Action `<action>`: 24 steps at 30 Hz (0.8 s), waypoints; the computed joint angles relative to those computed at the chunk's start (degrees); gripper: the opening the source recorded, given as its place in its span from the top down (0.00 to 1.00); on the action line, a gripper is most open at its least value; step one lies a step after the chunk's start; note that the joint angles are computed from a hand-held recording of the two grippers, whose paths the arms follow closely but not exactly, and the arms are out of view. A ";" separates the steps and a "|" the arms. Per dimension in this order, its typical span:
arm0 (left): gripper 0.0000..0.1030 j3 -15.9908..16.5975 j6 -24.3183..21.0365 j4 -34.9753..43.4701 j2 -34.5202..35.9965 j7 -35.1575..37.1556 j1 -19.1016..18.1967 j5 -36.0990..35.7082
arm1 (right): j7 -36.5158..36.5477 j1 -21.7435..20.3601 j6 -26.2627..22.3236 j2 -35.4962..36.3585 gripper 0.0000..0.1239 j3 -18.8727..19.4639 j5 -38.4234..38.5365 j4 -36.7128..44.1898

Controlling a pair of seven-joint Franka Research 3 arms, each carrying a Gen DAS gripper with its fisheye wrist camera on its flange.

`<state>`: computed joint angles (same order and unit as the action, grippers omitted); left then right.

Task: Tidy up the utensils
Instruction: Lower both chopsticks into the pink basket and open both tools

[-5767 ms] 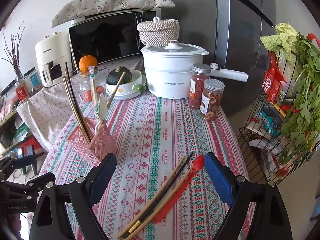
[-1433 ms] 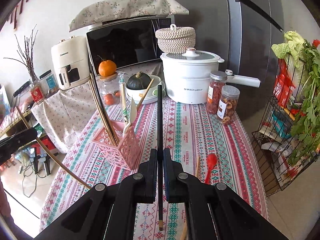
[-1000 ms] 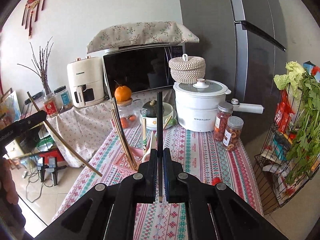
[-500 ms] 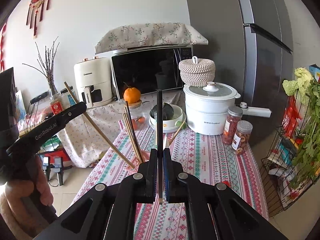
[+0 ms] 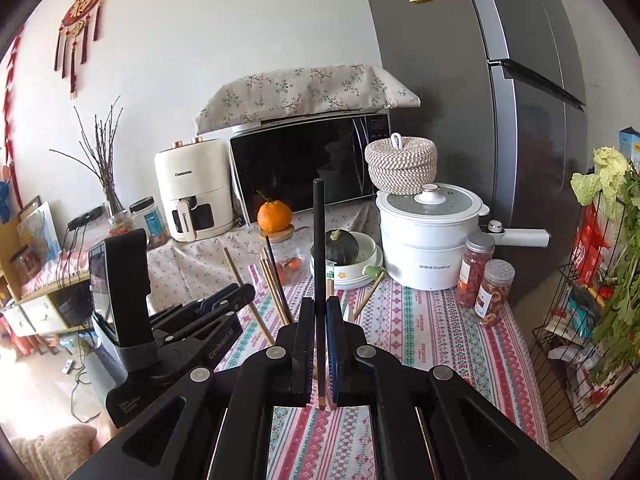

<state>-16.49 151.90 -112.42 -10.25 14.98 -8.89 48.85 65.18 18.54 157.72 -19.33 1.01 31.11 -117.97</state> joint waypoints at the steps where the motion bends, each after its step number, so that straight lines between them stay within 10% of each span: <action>1: 0.59 0.10 0.25 -0.22 -0.27 -0.11 -0.05 -0.29 | 0.23 0.05 0.10 0.34 0.96 0.03 0.16 0.33; 24: 0.42 1.68 0.00 -10.54 -11.37 16.90 -0.55 -19.16 | 3.29 0.97 8.13 9.50 0.96 1.82 2.02 7.18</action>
<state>-14.81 151.91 -122.97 -21.62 31.88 -9.43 29.69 68.47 19.51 165.85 -9.84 2.83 33.13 -110.79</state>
